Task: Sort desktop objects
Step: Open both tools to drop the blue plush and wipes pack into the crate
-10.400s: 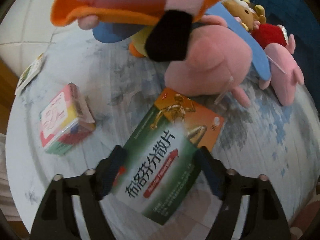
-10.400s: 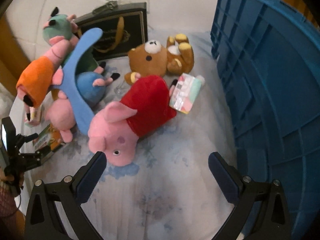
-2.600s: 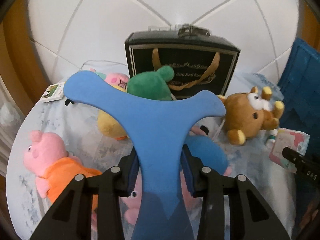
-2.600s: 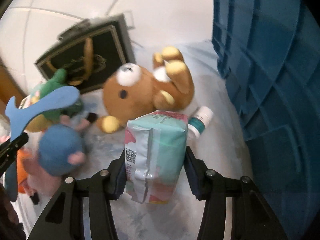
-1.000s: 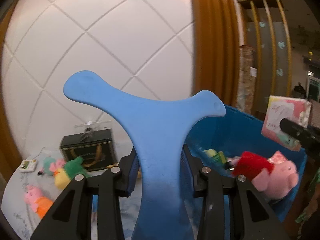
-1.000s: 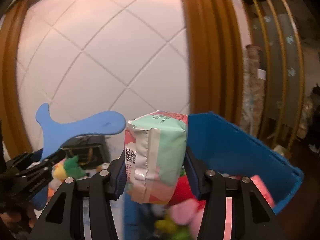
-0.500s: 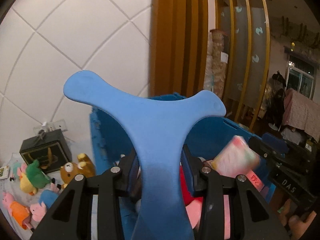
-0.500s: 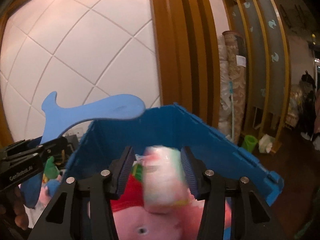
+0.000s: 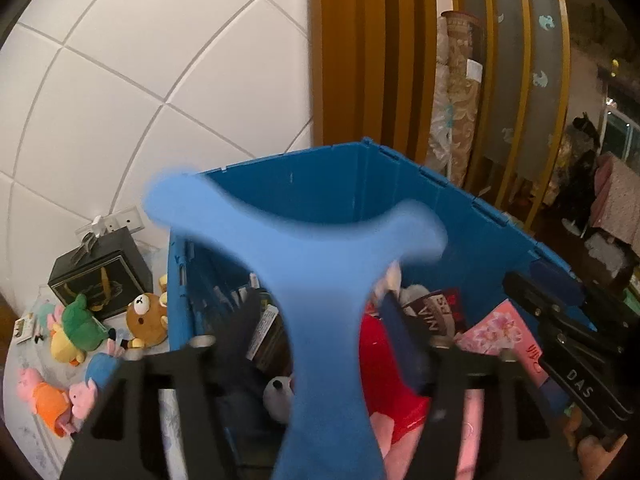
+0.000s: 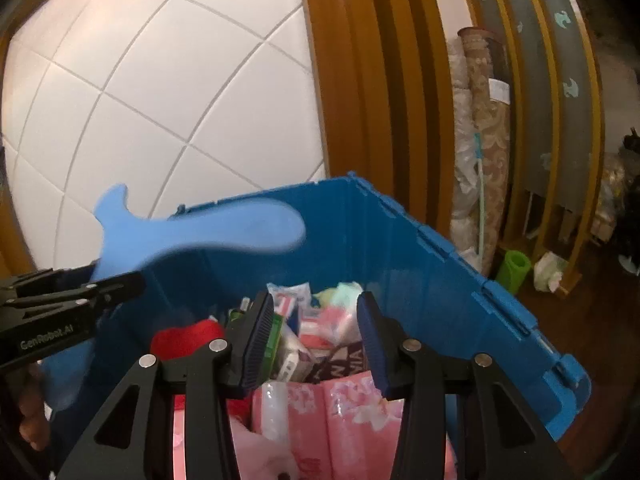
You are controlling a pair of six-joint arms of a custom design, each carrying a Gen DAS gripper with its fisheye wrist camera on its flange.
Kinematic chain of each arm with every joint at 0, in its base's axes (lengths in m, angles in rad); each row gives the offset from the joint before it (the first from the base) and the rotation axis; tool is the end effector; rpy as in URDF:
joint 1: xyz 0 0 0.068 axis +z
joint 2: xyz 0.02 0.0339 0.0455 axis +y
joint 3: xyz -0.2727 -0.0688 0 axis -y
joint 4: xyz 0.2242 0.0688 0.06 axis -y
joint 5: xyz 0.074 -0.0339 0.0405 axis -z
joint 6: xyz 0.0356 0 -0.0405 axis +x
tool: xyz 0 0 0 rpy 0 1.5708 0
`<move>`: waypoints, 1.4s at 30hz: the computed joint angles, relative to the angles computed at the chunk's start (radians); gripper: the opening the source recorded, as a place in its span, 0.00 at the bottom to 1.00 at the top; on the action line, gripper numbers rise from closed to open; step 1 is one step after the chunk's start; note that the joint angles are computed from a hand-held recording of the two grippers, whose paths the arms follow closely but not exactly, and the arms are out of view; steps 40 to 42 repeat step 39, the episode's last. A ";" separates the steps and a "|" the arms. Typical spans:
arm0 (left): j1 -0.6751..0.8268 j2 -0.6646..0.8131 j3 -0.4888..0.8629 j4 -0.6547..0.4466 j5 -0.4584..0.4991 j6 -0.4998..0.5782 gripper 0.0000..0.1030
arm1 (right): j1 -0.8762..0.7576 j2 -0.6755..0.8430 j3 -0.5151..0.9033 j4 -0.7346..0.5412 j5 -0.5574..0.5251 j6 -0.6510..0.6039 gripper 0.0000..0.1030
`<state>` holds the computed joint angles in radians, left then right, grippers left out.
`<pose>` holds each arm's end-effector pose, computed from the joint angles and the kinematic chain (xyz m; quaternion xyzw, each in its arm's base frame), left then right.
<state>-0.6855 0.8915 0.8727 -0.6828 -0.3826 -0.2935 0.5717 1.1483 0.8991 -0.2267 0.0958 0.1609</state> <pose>0.1290 -0.0883 0.3124 0.0949 0.8890 -0.0421 0.4459 0.2016 0.1257 0.3149 -0.1496 0.8400 0.1480 0.5001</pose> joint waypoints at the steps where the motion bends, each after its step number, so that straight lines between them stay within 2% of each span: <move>1: -0.018 0.005 -0.001 0.005 -0.022 -0.005 0.76 | -0.004 0.003 0.001 -0.003 -0.006 -0.003 0.43; 3: -0.054 0.004 0.004 -0.003 -0.067 -0.014 0.77 | -0.004 0.005 0.001 -0.011 -0.008 -0.004 0.48; 5: -0.065 0.001 0.008 -0.014 -0.084 -0.019 0.78 | -0.009 0.004 0.004 -0.024 -0.007 -0.004 0.60; 6: -0.056 -0.006 0.005 -0.017 -0.081 -0.013 0.78 | -0.009 0.001 0.005 -0.030 -0.004 -0.003 0.70; 8: -0.062 -0.022 0.005 -0.038 -0.104 -0.017 0.79 | -0.003 -0.012 0.005 -0.045 0.009 -0.003 0.76; 10: -0.079 -0.037 0.003 -0.054 -0.146 -0.020 0.80 | 0.008 -0.025 0.009 -0.069 0.019 -0.005 0.91; 12: -0.101 -0.072 -0.005 -0.070 -0.195 -0.023 0.80 | 0.025 -0.036 0.014 -0.089 0.031 -0.005 1.00; 16: -0.132 -0.156 -0.016 -0.100 -0.260 -0.037 0.80 | 0.080 -0.062 0.036 -0.135 0.065 -0.016 1.00; 20: -0.132 -0.203 -0.027 -0.132 -0.276 -0.044 0.80 | 0.150 -0.059 0.062 -0.175 0.121 -0.019 1.00; 26: -0.063 -0.272 -0.042 -0.169 -0.177 -0.038 0.81 | 0.224 -0.056 0.077 -0.218 0.165 -0.002 1.00; 38: -0.213 -0.295 -0.038 -0.282 -0.316 -0.178 0.81 | 0.224 -0.076 0.067 -0.264 0.170 0.027 1.00; 42: -0.225 -0.296 -0.037 -0.289 -0.325 -0.187 0.81 | 0.223 -0.079 0.064 -0.264 0.168 0.027 1.00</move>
